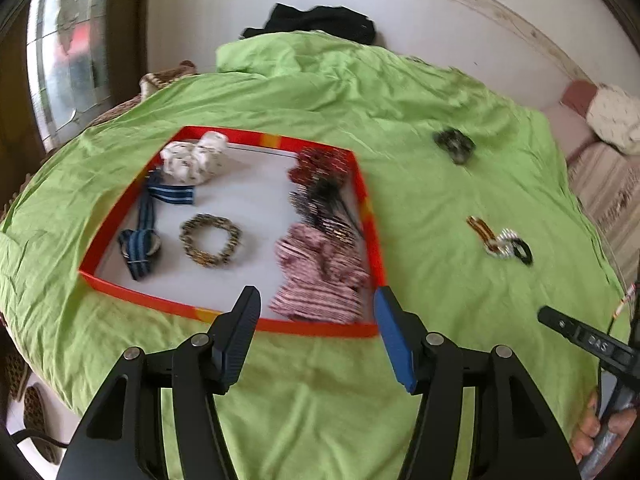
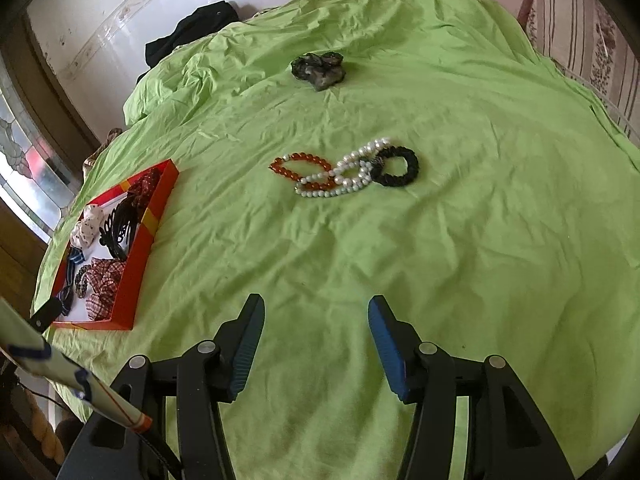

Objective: Organize jewelry
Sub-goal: 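Move both tools back from the tray to the bracelets on the sheet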

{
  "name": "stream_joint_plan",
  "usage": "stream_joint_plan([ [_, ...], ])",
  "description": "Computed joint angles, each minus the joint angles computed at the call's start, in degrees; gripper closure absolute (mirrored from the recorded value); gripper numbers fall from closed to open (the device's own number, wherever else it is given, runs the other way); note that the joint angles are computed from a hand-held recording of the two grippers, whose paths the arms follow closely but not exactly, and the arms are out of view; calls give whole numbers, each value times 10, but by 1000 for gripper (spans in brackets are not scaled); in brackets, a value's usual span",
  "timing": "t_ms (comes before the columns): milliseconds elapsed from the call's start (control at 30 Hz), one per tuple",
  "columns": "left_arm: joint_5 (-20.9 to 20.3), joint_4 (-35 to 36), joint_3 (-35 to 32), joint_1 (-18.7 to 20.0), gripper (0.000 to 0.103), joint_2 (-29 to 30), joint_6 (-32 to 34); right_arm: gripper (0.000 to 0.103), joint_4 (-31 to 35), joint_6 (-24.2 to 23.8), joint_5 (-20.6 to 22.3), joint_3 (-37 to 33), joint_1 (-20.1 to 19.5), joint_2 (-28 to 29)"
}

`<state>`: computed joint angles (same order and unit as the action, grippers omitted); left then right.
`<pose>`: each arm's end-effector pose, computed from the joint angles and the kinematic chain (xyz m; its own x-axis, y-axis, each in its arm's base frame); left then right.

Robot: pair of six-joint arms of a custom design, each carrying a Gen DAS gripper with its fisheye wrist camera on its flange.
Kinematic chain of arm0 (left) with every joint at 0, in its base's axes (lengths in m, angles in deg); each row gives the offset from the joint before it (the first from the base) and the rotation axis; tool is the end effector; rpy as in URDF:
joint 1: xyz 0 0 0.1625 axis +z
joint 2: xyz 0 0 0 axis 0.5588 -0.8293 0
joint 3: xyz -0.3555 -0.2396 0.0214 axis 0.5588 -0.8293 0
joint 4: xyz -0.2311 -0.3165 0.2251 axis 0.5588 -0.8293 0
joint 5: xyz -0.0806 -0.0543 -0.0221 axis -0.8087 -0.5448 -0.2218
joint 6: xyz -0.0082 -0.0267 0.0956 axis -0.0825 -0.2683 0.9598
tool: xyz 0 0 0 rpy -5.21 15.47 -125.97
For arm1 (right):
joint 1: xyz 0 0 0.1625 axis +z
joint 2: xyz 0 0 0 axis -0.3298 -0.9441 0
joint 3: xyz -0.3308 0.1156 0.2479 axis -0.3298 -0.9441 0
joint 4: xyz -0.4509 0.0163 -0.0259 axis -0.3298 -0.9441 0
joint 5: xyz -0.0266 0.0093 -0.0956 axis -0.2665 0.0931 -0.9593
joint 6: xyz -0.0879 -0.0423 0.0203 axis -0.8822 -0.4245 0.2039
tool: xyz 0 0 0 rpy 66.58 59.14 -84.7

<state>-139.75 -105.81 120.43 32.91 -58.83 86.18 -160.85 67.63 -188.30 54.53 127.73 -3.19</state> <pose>-0.1089 -0.7220 0.3017 -0.7730 0.3097 -0.5537 0.5672 0.7282 -0.3847 0.2742 -0.6483 0.0856 -0.7732 0.4679 0.4280 -0.0203 0.6563 -0.7542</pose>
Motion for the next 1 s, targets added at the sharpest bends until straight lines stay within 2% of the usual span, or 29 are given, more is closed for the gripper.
stream_joint_plan([
  [367, 42, -2, 30, -41, 44, 9, 29, 42, -81, 26, 40, 89, -28, -59],
  [633, 58, 6, 23, -60, 44, 40, 37, 42, -111, 23, 41, 130, -46, -92],
  [733, 49, 33, 0, -61, 44, 55, 28, 42, -114, 8, 39, 133, -50, -101],
  [867, 17, 80, -48, -58, 44, 83, 14, 42, -112, -20, 36, 128, -57, -110],
  [1000, -8, 115, -105, -54, 44, 123, -3, 42, -93, -33, 49, 115, -70, -116],
])
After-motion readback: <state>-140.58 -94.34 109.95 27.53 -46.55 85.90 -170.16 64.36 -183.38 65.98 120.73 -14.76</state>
